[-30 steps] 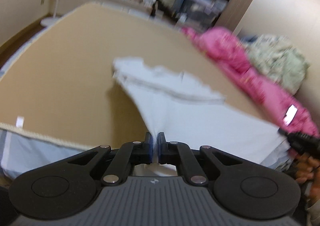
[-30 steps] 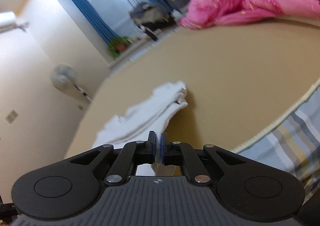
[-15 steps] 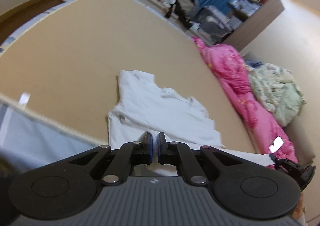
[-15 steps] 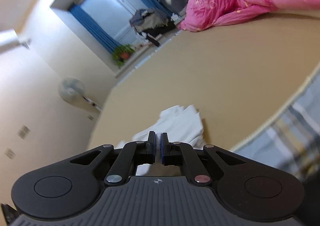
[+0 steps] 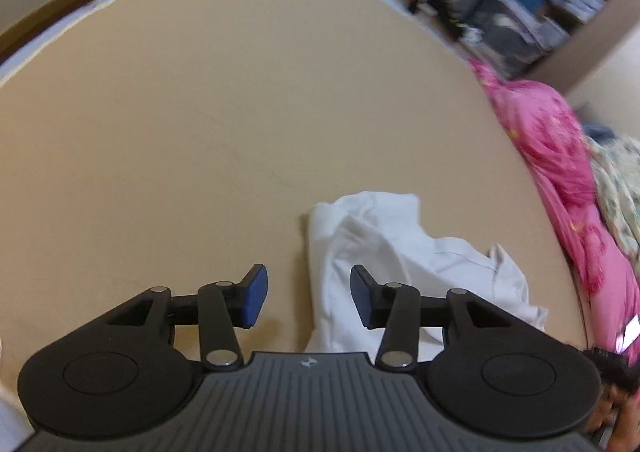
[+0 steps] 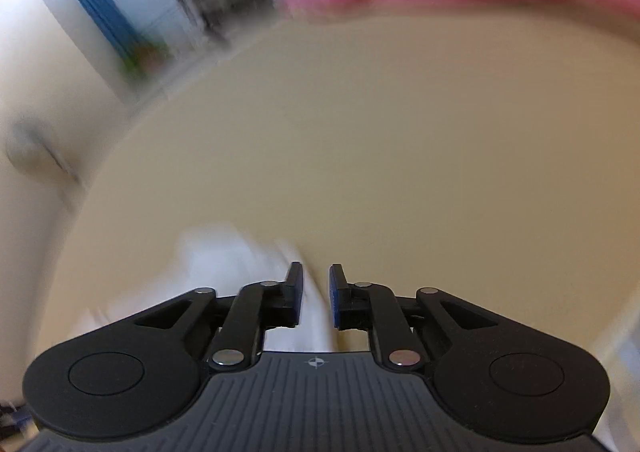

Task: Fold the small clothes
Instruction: 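Lift the hem with both grippers and fold it toward the collar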

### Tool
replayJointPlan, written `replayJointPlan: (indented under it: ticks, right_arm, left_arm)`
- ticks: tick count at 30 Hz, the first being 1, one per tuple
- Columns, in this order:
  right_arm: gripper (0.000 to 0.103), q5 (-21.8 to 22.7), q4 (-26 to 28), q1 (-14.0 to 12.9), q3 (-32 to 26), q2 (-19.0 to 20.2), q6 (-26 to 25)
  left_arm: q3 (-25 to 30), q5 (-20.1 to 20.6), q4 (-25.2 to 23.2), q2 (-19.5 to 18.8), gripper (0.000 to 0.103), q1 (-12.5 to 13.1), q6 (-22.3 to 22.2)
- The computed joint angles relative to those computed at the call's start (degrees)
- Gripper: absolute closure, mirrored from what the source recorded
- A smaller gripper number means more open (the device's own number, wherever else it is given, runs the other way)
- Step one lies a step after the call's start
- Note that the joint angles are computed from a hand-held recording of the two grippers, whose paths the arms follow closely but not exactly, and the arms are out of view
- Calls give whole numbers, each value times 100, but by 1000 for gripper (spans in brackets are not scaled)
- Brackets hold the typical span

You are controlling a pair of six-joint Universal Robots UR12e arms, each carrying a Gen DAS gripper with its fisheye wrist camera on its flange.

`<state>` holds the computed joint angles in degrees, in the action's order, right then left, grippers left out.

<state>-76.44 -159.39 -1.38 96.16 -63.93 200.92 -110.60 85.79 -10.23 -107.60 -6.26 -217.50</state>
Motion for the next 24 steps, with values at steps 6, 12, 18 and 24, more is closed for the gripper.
replayJointPlan:
  ticks: [6, 12, 18, 24]
  right_arm:
    - [80, 192, -180, 64, -99, 172, -722]
    - [69, 249, -10, 188, -365, 396, -1088]
    - [75, -136, -95, 355, -597, 601, -1458]
    - [103, -301, -1234, 424, -590, 740, -1041]
  left_arm:
    - [288, 131, -547, -192, 51, -84, 702]
    - [643, 204, -643, -493, 51, -199, 944]
    - [863, 421, -578, -704, 58, -329, 1027]
    - [946, 817, 47, -798, 98, -411, 1084]
